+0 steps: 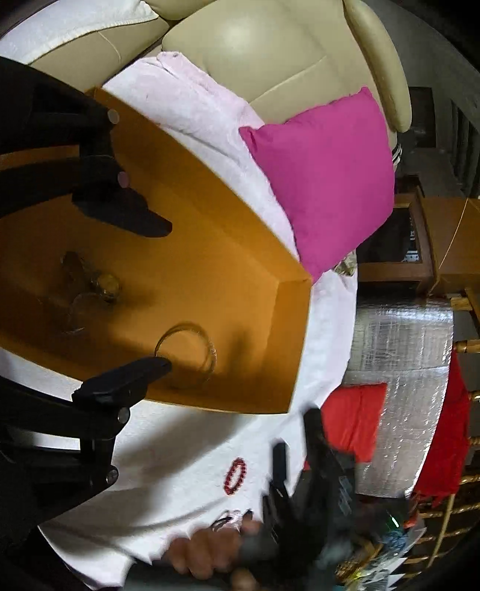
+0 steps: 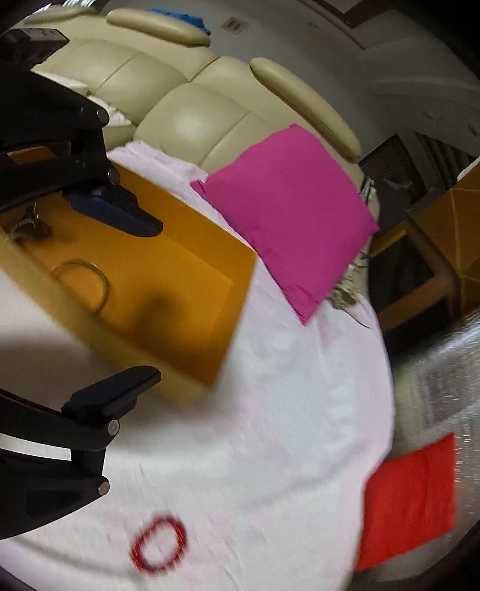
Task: Organize jewelry
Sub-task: 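Lower the watch into the orange box with the left tool while the right tool releases the bangle there, then move the left tool to the pink bead bracelet while the right tool approaches the purple bead bracelet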
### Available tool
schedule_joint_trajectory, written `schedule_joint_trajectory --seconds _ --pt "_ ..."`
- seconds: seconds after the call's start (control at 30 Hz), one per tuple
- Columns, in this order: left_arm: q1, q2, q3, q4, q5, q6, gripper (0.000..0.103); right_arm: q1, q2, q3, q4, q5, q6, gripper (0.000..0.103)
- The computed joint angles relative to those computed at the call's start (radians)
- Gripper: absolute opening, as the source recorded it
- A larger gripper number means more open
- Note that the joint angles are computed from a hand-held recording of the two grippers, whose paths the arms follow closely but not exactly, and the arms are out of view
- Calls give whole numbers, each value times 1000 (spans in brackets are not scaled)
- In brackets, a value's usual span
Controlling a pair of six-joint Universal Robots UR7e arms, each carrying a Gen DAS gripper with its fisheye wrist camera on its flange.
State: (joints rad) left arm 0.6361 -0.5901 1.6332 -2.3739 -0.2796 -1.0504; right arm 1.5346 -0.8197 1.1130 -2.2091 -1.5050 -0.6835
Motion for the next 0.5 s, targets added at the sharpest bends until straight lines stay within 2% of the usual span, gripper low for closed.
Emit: schedule_joint_trajectory --seconds 0.07,0.1,0.17,0.27,0.37,0.5 --pt "12 21 -14 -18 -7 8 68 -16 -23 0 -1 7 -4 76" --pt "21 31 -21 -64 -44 50 68 -33 -42 -1 -5 9 -11 76" --pt "30 44 -33 -93 -72 79 68 -64 -67 -11 -10 7 -15 76" --pt "32 49 -48 -74 -68 38 68 -113 -92 -43 -11 10 13 76" --pt "35 67 -115 78 -44 -11 68 -172 -114 -88 -33 2 55 76" --pt "40 99 -231 372 -7 -150 66 -237 -119 -178 -41 9 123 76"
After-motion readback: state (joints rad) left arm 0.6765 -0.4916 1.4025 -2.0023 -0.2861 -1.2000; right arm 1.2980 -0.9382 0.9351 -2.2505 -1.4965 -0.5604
